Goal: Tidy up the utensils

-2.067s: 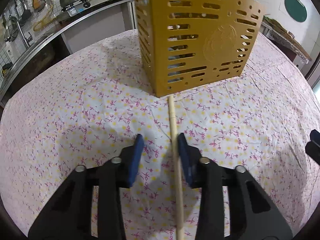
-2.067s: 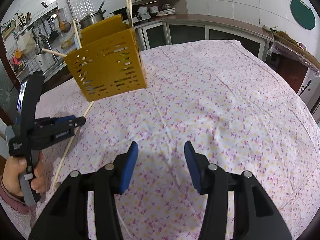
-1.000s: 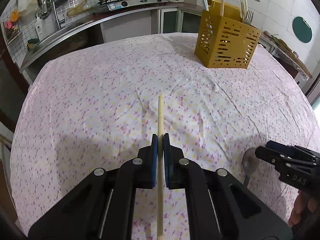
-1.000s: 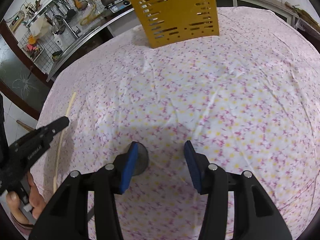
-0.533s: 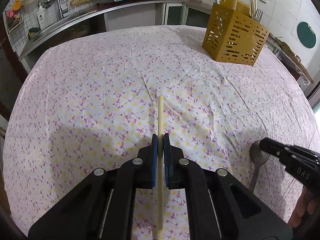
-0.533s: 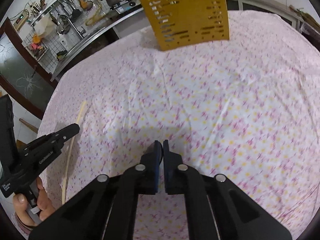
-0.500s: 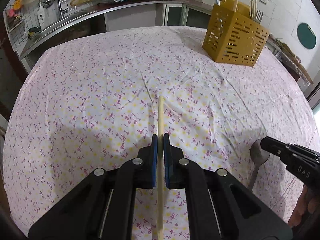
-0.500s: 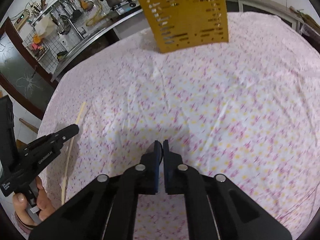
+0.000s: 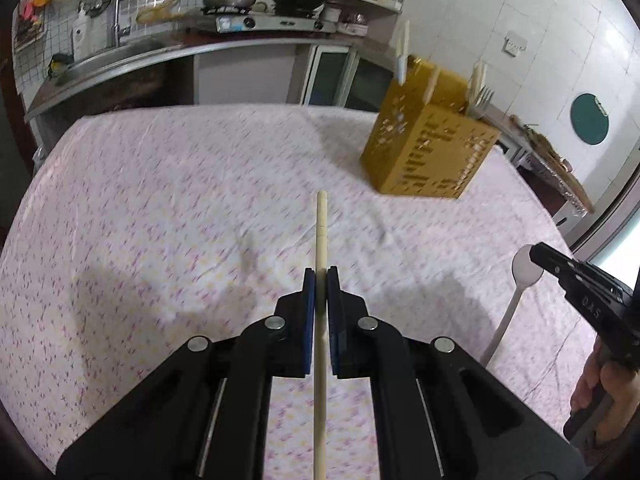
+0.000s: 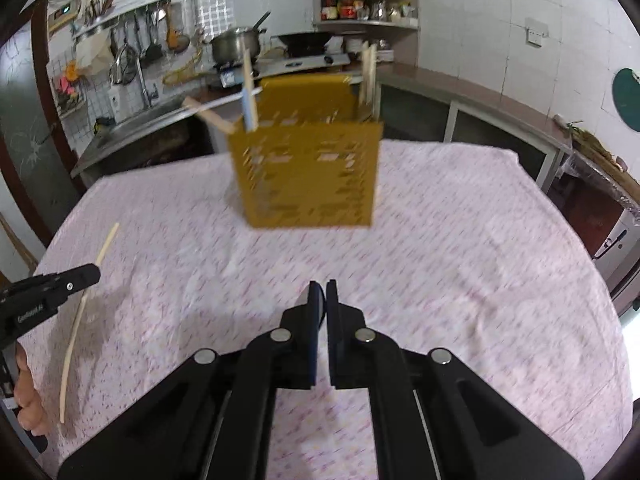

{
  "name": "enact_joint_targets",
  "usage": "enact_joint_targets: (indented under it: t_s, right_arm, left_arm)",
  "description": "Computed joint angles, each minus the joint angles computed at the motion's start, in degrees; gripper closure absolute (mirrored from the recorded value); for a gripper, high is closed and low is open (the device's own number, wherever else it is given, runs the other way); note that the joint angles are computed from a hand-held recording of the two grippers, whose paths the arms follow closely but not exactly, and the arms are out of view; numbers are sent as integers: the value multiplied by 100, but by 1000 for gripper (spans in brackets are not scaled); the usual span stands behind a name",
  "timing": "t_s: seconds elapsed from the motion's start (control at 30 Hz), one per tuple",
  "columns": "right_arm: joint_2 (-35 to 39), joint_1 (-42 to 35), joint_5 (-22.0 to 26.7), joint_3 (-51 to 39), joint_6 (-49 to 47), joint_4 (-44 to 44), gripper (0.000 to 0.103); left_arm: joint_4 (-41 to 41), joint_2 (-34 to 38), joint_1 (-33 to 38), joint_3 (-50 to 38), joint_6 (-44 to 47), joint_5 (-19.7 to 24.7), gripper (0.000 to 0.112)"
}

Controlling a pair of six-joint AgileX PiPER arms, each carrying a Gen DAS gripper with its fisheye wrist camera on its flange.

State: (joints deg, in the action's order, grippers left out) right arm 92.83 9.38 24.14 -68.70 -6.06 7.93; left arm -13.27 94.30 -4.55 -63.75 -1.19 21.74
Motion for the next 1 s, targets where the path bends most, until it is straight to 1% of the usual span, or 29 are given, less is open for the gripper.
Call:
enact_joint_targets:
  t_s: [0.1, 0.17, 0.27, 0.4, 0.47, 0.5, 0.53, 0.6, 0.67, 0.73, 0.77, 0.8, 0.87, 0.9, 1.0]
  right_arm:
    - [34, -225, 104, -263, -242, 92, 99]
    - [52, -276, 109, -391, -188, -103, 99]
    - [64, -369, 106, -558, -188, -315, 99]
    - [7, -454, -65, -591, -470, -234, 99]
    - [-30, -475, -163, -591, -655, -179, 99]
    - [-61, -466, -258, -574, -765, -193, 99]
    - [-76, -437, -336, -577, -683, -406, 99]
    - [-47, -443, -343, -677, -786, -427, 99]
    - [63, -523, -158, -836, -1180, -39, 99]
    - [226, -558, -11, -960, -1430, 178, 99]
    - [389, -586, 150, -1068, -1650, 323, 99]
    - [508, -577, 218, -1119, -1719, 331, 99]
    - [764, -576, 324, -1205, -1851, 304, 99]
    - [954, -617, 478, -1332, -2033, 433, 99]
    - [1273, -656, 575, -1499, -2120, 471, 99]
  left_arm:
    - [583, 55, -219, -305, -571, 0, 108]
    - [788, 96, -336, -459, -775, -52, 108]
    - [1050, 218, -484, -752, -1046, -8, 107]
    - [1064, 414, -579, -1142, -1089, 114, 107]
    - [1245, 520, -656, -1313, -1263, 141, 107]
    - [1336, 566, -688, -1386, -1347, 160, 107]
    - [1328, 596, -702, -1448, -1339, 191, 107]
    - [1448, 641, -758, -1573, -1449, 227, 108]
    - [1558, 703, -810, -1714, -1488, 298, 108]
    - [1679, 876, -848, -1972, -1540, 548, 108]
    - [1630, 997, -838, -2115, -1488, 713, 108]
    - [1495, 1185, -819, -2306, -1364, 913, 108]
    - [1415, 1422, -796, -2472, -1282, 1109, 108]
    - [1431, 1485, -797, -2468, -1314, 1122, 108]
    - [1169, 1840, -742, -2687, -1111, 1342, 108]
